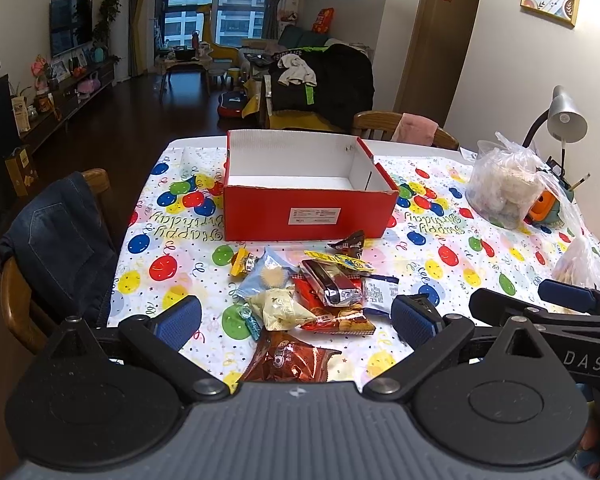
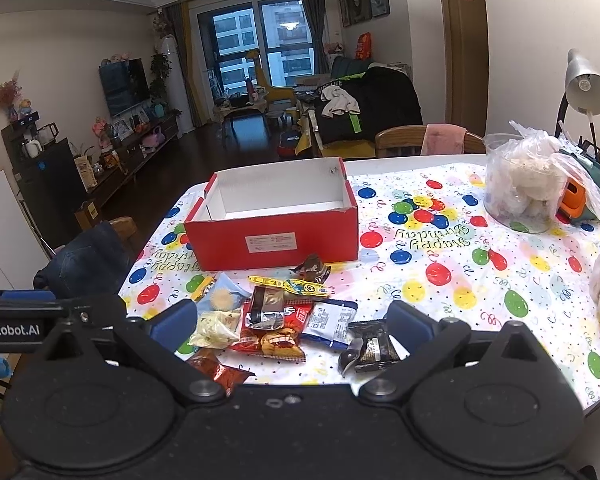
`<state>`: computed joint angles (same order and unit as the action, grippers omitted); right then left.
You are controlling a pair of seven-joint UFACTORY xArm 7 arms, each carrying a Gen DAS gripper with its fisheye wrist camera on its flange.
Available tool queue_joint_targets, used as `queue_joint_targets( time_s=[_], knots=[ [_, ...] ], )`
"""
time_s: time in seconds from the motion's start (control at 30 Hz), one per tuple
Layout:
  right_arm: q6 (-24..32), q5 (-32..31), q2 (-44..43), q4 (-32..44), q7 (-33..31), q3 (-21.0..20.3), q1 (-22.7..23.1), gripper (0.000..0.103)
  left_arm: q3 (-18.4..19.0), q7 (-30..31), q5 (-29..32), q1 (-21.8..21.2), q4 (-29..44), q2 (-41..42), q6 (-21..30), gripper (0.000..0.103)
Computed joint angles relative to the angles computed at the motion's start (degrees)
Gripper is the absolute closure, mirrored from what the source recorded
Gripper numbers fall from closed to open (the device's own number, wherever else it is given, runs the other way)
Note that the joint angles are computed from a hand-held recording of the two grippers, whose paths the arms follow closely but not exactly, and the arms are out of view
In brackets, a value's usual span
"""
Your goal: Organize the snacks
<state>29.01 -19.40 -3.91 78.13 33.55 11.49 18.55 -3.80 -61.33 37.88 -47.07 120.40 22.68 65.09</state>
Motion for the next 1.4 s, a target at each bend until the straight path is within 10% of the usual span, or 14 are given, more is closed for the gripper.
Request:
queue_joint_targets(
  time_s=[1.4],
  knots=[
    [1.0,-1.4,0.1,0.6,1.6,0.1,0.0,0.002,0.1,0.5,-0.9,0.1,1.5,1.3,-0.3,0.001]
  ],
)
